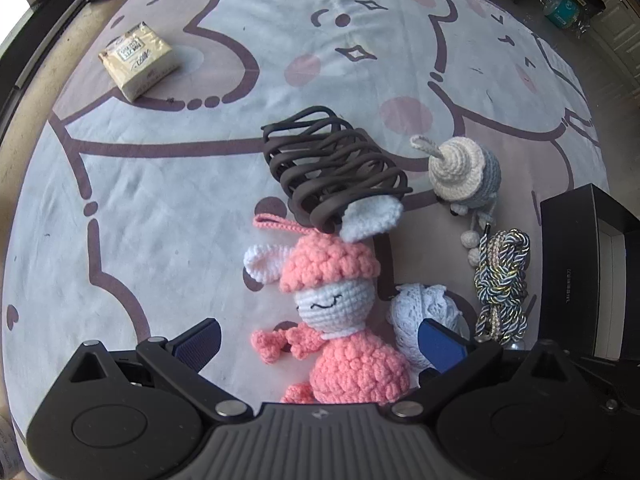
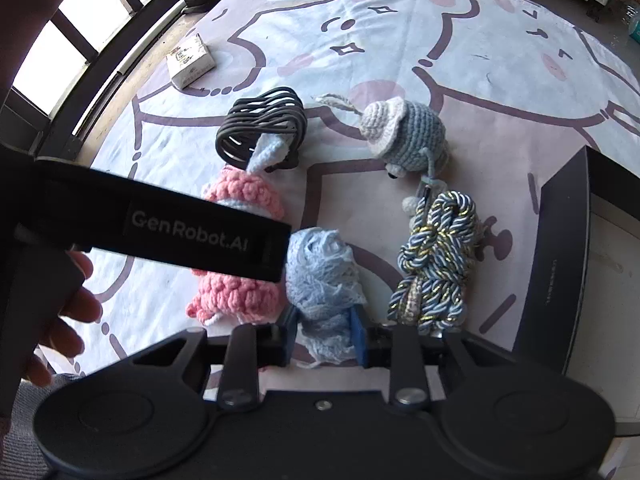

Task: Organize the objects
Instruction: 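Close the left tool on the pink bunny while the right tool grasps the lace ball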

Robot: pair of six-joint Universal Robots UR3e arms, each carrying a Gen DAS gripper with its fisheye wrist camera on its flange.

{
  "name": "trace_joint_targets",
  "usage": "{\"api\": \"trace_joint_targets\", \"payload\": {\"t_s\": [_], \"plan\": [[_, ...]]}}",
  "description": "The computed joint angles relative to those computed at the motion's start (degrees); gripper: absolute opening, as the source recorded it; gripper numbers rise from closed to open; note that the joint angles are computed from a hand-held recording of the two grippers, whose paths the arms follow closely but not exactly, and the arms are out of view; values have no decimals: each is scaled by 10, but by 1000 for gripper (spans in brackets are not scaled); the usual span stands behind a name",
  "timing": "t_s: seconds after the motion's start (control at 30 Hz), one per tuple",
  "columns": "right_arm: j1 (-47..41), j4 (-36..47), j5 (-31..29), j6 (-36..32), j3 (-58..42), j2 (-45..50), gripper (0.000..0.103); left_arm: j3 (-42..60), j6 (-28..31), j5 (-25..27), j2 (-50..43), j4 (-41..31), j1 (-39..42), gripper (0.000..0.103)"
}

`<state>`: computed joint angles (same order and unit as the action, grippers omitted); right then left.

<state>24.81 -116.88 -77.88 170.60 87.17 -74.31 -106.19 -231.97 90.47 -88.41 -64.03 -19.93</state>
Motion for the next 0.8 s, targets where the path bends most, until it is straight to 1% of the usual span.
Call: {"api": "trace_joint_targets", "payload": {"t_s": [0.1,0.2,0.27,0.33,0.47,0.6,0.63,0.8], "plan": [[-3,-1,4,1,2,-1,26,9,-3,-14,-9,-15,2,93],[-10,3,12,7,5,-6,23,15,-5,-11,-17,-12,-6,85],[-14,5,17,12,7,-10,22,20,-8,-7,-21,-8,-11,78],[-20,6,23,18,11,-17,21,27,-11,-2,-28,-8,-17,75],[-25,10,19,31,16,-27,21,26,-14,-4,-32,1,-17,66],[-33,5,14,56,23,-36,20,27,-5,-4,-34,9,-20,58],[-36,2,16,64,27,-39,20,23,2,-7,-31,16,-18,51],[-45,2,27,85,35,-47,19,45,28,3,-42,-6,-27,46]]}}
